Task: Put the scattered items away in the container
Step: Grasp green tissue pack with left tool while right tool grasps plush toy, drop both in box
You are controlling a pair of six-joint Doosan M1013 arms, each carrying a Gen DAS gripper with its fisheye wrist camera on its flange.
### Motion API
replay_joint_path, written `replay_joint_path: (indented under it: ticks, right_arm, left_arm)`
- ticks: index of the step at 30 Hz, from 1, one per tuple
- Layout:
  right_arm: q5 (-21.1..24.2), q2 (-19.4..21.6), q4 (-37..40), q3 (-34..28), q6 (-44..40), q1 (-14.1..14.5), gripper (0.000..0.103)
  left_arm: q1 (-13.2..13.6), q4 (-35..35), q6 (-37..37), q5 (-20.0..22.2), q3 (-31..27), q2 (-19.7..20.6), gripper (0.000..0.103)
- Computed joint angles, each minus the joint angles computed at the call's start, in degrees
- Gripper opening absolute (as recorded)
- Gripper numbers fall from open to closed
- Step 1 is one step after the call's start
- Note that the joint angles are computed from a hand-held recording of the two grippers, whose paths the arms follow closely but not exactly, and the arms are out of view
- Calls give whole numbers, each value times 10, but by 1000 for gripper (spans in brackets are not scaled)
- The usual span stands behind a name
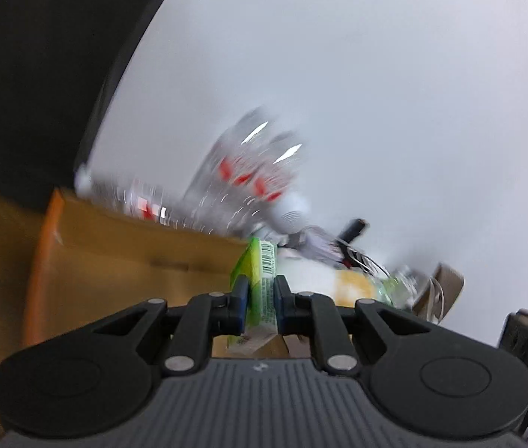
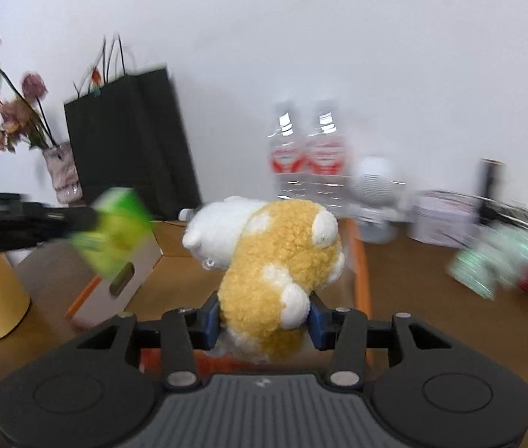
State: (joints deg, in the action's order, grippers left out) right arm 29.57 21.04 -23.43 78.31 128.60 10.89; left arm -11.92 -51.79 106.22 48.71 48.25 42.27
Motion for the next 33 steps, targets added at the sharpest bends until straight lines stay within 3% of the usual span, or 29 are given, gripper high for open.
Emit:
replay_joint_path:
  ticks: [3, 5, 6, 7, 9, 10, 12, 14, 16, 23, 26, 31, 33]
  right_arm:
    - [134, 85, 79, -128, -104, -22, 44]
    - [174, 117, 112, -174, -134, -33, 44]
    - [186, 129, 124, -189, -146, -36, 44]
    - [201, 141, 121, -204, -149, -36, 47]
    - [255, 169, 87, -244, -147, -31, 48]
    - [274, 178, 61, -254, -134, -27, 50]
    - [266, 175, 25, -240, -121, -21, 54]
    - [242, 161, 23, -212, -112, -18, 67]
    - [225, 146, 24, -187, -101, -13, 73]
    - [218, 115, 68, -176, -57, -15, 70]
    - [263, 111, 165, -189, -114, -26, 74]
    - [335, 105, 297, -181, -132, -46, 73]
    - [344, 101, 297, -175, -131, -41, 74]
  left_arm:
    - [0, 38, -154, 50, -112, 82, 14]
    - [-5, 110, -218, 85, -171, 117, 16]
    - [-11, 165, -249, 100, -196, 130, 22]
    - [-16, 219, -281, 117, -216, 139, 38]
    - [-17, 235, -280, 147, -248, 153, 56]
    - [-16, 222, -242, 140, -241, 148, 68]
    - [-20, 227, -150, 92, -194, 120, 89]
    - [-21, 224, -98, 74, -168, 106, 88]
    - [-17, 207, -84, 73, -161, 102, 89]
    - [-21, 293, -146, 144, -212, 103, 91]
    - [-31, 369, -143, 128, -152, 61, 98]
    - [-31, 378, -82, 128, -60, 7, 100]
    - [-32, 377, -50, 125, -34, -4, 101]
